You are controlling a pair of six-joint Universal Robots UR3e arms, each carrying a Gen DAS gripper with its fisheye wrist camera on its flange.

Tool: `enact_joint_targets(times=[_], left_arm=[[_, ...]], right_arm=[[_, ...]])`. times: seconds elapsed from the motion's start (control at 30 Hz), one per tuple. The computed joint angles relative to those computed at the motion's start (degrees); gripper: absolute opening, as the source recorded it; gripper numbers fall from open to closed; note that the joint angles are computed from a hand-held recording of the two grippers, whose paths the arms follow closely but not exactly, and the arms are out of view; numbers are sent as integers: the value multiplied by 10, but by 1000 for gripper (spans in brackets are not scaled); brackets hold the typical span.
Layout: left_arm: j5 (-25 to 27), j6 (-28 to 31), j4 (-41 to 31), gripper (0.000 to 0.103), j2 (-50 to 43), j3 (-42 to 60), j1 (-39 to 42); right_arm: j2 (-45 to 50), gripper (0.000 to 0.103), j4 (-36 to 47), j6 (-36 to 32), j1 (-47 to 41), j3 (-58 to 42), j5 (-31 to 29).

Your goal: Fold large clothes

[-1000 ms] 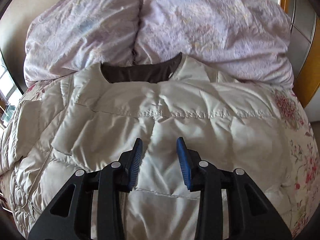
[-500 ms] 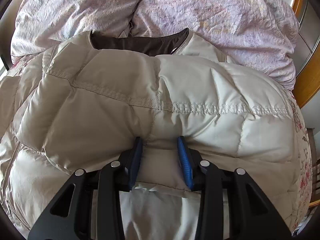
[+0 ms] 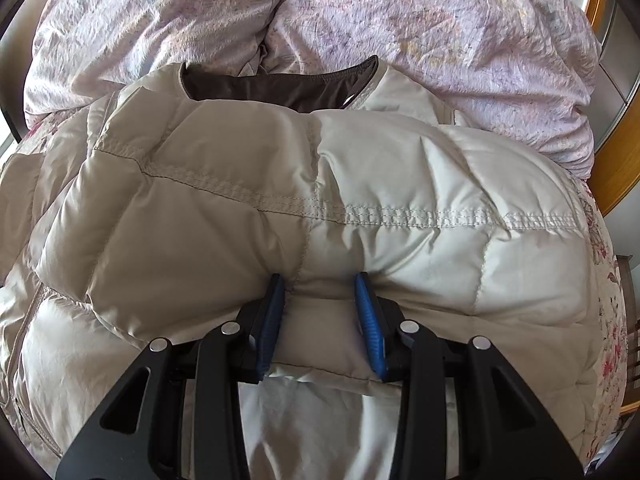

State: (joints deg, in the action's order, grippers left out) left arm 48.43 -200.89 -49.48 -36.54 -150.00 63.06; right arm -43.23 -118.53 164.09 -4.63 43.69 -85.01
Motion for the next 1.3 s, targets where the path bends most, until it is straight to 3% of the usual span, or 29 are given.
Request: enact_joint_targets(times=[0.2,0.33,0.47,0.63,0.73,0.87,1.0,1.3], left_arm=[[-44,15,-49,53,30,-15,78],[-58,19,-59,44,26,-19,112],[-43,-2,-14,37,-9,-16,106],[-52,13,-26,28,-19,-14,131],[-36,13,10,22,-58,-1,120],[22,-17,109,11,-132,48,52],[99,-55,179,9,-196,137,-48],[266,-64,240,8,-373,425,-333]], right_arm=[[-1,39,-2,-3,1,1,-4],[-2,39,-31,-19,22,15,-48],[-1,39,-42,-19,30,20,-64],[0,39,-31,-15,21,14,-47],[0,39,-33,-16,22,14,-49],[-2,39,-38,-14,22,20,-47],[-4,39,-39,-12,21,23,-43],[-5,39,-26,-11,14,22,-23]])
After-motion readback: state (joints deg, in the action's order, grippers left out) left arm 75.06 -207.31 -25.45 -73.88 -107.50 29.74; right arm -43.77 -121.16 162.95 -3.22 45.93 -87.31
